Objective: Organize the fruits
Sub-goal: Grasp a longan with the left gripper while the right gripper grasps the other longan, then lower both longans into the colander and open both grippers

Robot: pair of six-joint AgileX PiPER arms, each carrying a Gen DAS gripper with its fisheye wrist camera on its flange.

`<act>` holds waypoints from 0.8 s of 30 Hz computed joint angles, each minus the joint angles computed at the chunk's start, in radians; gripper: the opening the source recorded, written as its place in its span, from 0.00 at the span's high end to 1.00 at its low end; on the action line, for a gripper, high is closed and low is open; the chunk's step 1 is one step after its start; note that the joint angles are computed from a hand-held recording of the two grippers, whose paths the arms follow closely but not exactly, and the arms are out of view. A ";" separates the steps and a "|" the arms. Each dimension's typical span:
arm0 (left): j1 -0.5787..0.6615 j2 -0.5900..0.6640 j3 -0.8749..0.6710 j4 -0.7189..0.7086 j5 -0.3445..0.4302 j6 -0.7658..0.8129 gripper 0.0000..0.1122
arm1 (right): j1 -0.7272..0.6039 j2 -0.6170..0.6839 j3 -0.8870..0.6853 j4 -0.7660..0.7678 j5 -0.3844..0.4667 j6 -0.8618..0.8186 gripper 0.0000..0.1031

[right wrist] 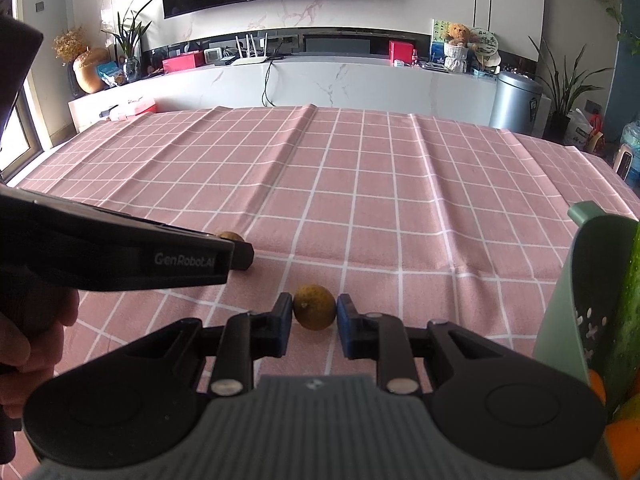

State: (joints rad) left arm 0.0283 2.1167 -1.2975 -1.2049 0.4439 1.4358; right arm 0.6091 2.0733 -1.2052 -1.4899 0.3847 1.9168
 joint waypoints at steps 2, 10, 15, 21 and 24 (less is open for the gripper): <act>0.000 -0.014 0.014 -0.021 0.002 0.024 0.74 | -0.001 -0.008 0.011 -0.020 -0.004 0.024 0.81; 0.024 -0.137 0.134 -0.091 0.077 0.064 0.74 | 0.006 -0.121 0.109 -0.020 -0.010 0.047 0.81; 0.016 -0.237 0.213 -0.103 0.128 0.067 0.74 | 0.009 -0.248 0.193 0.088 -0.010 -0.032 0.82; -0.029 -0.336 0.280 -0.087 0.176 0.022 0.74 | 0.010 -0.452 0.343 0.207 0.007 -0.150 0.81; -0.079 -0.379 0.308 -0.072 0.176 -0.003 0.74 | -0.021 -0.568 0.415 0.326 -0.001 -0.274 0.81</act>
